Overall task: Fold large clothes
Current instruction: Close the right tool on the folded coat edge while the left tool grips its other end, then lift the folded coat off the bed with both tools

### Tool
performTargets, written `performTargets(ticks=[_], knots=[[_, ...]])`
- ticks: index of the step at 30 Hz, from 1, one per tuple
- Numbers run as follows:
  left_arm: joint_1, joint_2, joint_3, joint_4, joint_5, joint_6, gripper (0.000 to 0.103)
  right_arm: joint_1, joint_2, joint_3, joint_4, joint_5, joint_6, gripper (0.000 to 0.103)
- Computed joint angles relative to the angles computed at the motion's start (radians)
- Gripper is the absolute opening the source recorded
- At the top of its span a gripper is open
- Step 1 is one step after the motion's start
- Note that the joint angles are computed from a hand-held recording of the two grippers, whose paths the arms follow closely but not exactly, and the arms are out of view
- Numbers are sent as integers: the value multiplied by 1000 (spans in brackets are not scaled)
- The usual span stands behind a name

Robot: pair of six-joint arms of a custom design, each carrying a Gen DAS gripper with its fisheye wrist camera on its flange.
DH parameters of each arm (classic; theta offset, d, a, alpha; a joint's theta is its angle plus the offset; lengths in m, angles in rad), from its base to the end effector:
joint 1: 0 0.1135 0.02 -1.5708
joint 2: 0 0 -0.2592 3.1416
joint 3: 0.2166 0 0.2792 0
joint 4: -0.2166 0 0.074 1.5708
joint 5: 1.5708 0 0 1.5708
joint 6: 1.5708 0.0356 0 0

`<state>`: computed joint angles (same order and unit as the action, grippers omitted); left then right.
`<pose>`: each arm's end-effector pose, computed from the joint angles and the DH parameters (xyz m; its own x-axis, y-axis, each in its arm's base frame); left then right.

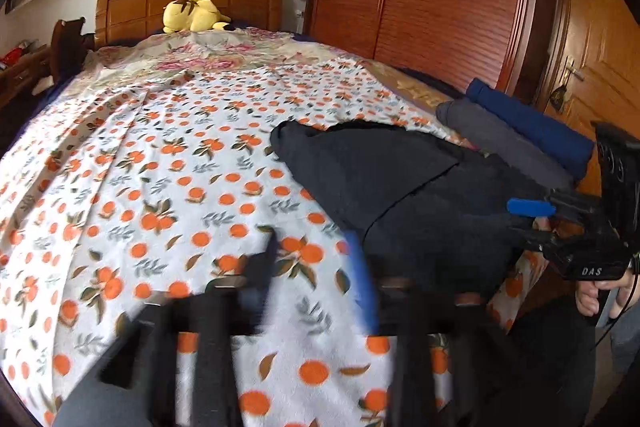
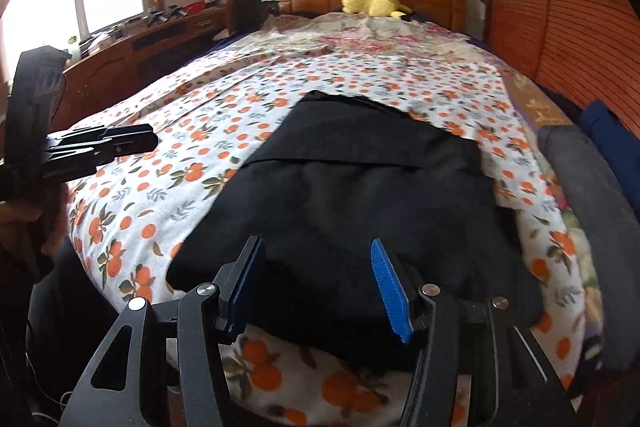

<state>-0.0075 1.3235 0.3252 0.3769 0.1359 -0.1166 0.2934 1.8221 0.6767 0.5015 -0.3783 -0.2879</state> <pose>0.2435 -0.0067 0.1045 -0.5919 -0.1108 -0.7984 0.0491 0.9837 -0.1729 0.3191 0.1101 0.0767 -0.3944 -0.3948 -0.8298 -0.6920 0.7218 -0.0145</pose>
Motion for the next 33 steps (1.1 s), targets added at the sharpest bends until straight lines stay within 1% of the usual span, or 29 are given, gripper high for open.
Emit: performTargets(ticks=[1,2,7,9,12,16,23,25,28,33], knots=[[15,43,26,15,40,-9,81,-18,-19,-19,3,7,6,57],[20,70,46,21,52,-13,95,-38,-39,-40,5,21,11,57],[0,222,176,40,11,34,95,-135,-80,-107,16,33,36,59],[3,275,232,36,20,49,95,-161,-58,-109,22,41,37,59],[-6,356,321,31,-7,70,95,-185,3,-80,15,33,44,59],[-12,461,453,-27,-23,94,95,-189,77,-21,17,3,87,60],[-5,646,692,-145,-35,97,95,-129,186,83,8,14,131,60],[0,706,768,-185,-43,89,95,-144,207,104,8,-27,131,60],[-3,776,856,-229,-80,81,95,-156,226,117,16,-56,142,60],[3,830,905,-236,-50,92,95,-207,212,69,48,-134,149,62]])
